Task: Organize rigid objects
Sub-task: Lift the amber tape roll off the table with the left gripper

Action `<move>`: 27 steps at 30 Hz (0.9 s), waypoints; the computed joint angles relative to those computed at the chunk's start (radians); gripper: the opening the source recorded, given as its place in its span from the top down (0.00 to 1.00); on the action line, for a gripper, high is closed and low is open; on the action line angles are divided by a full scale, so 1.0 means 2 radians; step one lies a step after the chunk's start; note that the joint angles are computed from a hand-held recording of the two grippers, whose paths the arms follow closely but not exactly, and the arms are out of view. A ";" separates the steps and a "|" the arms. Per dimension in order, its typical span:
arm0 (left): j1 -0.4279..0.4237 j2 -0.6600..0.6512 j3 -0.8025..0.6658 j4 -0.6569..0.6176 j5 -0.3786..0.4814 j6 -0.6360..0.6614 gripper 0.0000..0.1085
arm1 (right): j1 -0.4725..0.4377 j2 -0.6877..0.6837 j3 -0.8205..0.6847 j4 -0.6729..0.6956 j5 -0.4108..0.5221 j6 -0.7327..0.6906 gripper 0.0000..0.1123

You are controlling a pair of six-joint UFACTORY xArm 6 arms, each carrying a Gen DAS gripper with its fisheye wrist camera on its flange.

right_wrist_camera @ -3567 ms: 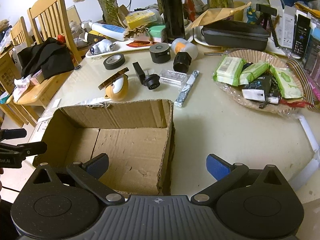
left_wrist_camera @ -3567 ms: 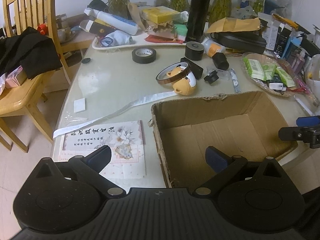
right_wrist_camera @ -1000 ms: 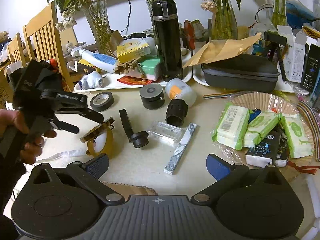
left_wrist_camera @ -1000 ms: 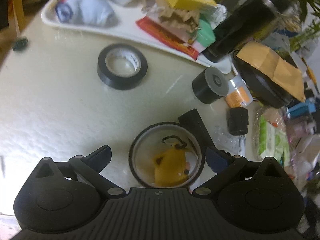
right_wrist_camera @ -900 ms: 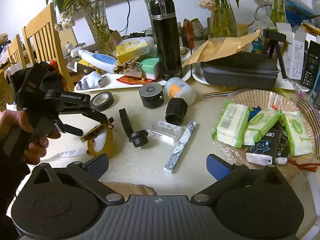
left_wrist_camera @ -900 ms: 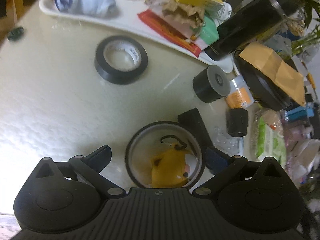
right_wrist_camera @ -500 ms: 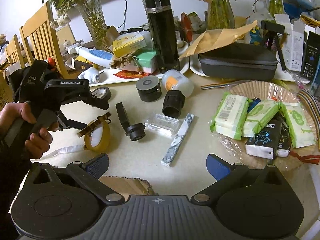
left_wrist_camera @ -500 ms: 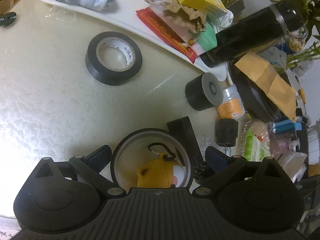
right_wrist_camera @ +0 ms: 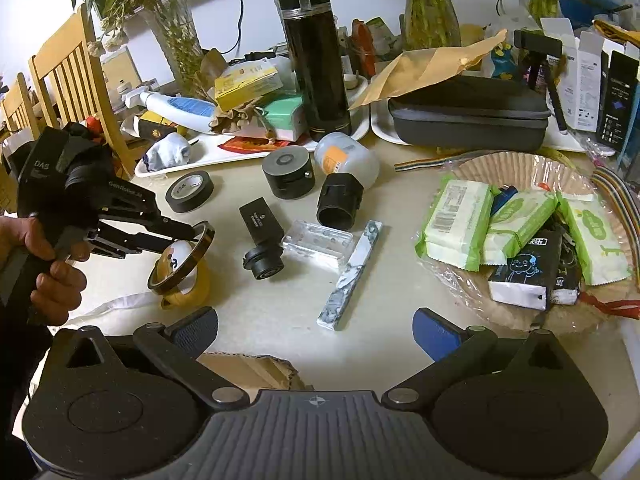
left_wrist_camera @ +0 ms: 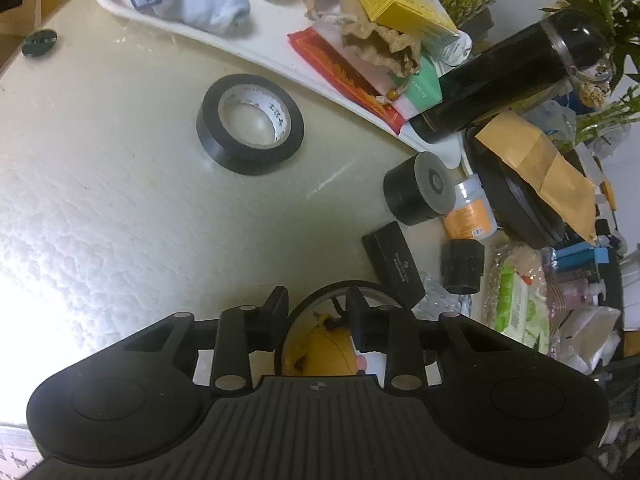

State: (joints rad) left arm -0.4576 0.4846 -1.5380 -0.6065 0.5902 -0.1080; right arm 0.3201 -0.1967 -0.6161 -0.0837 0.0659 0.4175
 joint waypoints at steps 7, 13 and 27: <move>-0.010 -0.022 0.034 0.051 -0.059 -0.011 0.86 | 0.005 0.001 -0.002 0.006 0.001 -0.005 0.08; -0.013 -0.045 0.064 0.049 -0.097 0.006 1.00 | 0.006 0.002 -0.002 0.000 0.002 0.001 0.08; -0.014 -0.045 0.069 -0.016 -0.086 0.059 0.18 | 0.012 0.005 -0.005 0.020 0.004 -0.016 0.08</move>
